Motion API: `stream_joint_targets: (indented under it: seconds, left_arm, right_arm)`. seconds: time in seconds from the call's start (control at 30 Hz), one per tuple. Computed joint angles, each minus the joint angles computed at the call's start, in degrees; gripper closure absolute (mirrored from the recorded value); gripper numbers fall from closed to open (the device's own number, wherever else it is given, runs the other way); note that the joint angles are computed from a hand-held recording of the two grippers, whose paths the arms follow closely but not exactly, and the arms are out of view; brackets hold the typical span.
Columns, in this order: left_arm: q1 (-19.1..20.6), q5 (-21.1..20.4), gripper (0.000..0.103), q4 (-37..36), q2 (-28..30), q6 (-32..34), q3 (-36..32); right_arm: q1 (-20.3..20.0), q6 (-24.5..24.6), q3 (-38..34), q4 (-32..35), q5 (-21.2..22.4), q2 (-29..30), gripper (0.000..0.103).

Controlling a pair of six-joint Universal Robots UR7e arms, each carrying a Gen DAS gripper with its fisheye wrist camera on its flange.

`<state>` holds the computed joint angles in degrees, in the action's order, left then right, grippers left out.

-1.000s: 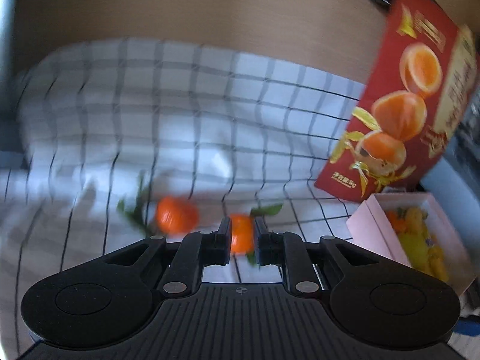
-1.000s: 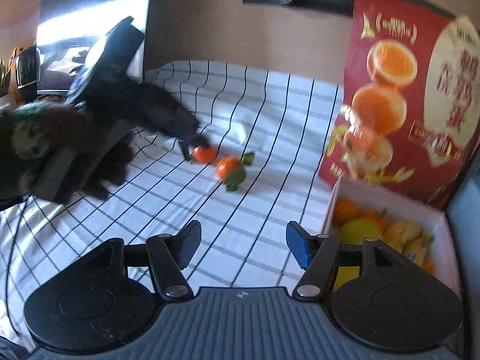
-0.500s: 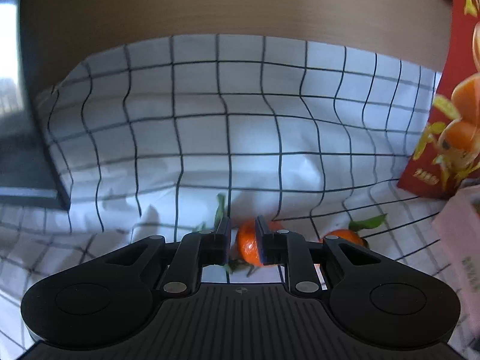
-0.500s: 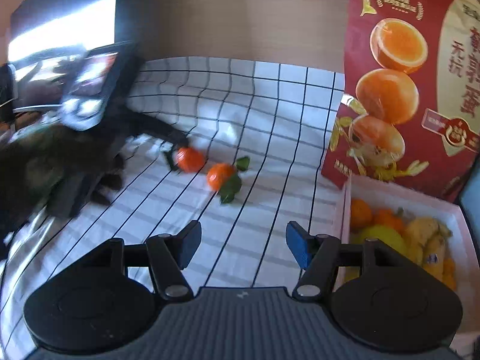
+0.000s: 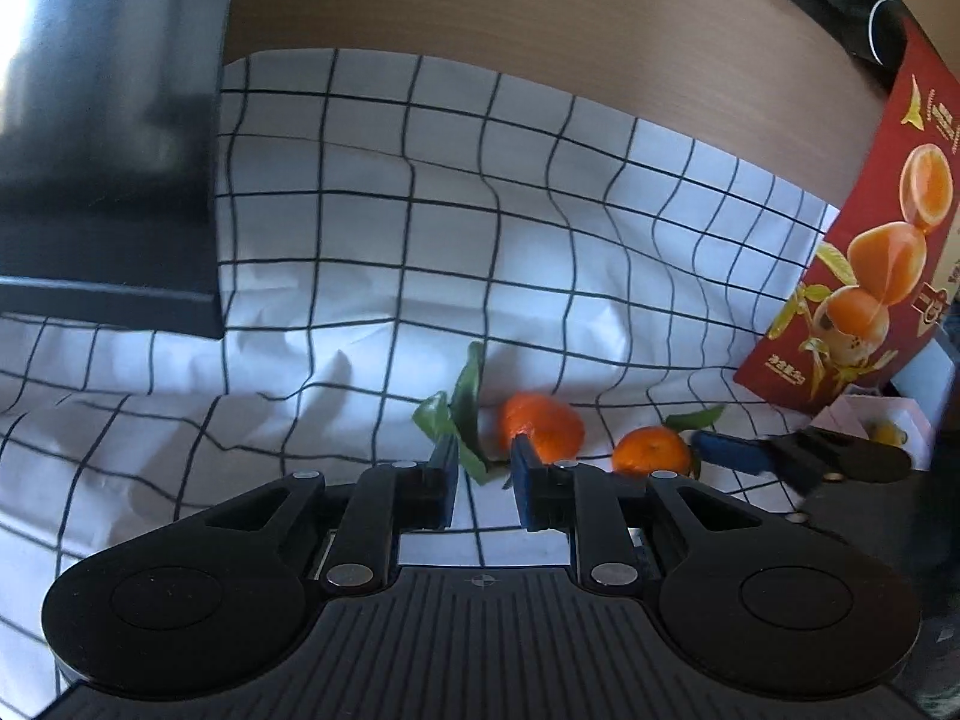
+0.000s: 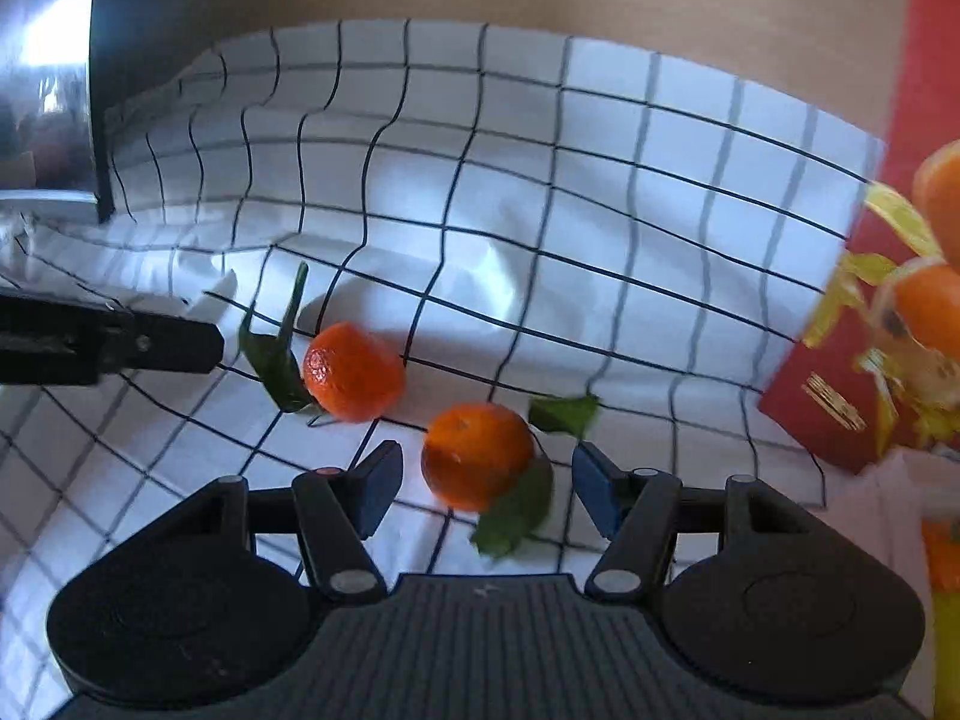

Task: Organize fruits

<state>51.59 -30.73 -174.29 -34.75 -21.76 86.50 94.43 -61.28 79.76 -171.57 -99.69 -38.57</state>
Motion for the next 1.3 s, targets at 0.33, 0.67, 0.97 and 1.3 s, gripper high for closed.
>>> stream_joint_targets:
  seconds: [0.33,0.67,0.97,1.3]
  left_arm:
    - [0.79,-1.98,0.081,1.58,3.18,4.75,-6.82]
    - [3.32,-0.6,0.081,5.78,7.51,8.42,-15.74]
    - [3.57,-3.78,0.081,6.45,6.61,2.24,-13.8]
    - [-4.76,-5.56,0.081,11.78,3.46,-12.32,-3.02]
  right_arm:
    - [-0.77,2.61,-0.79,4.08,-0.85,-1.39,0.059]
    - [-3.85,-2.0,10.21,13.14,9.63,-15.3,0.059]
    - [-7.03,-5.81,17.29,13.58,6.98,-21.29,0.059]
    - [-11.61,-7.3,21.01,20.8,9.57,-27.62,0.059]
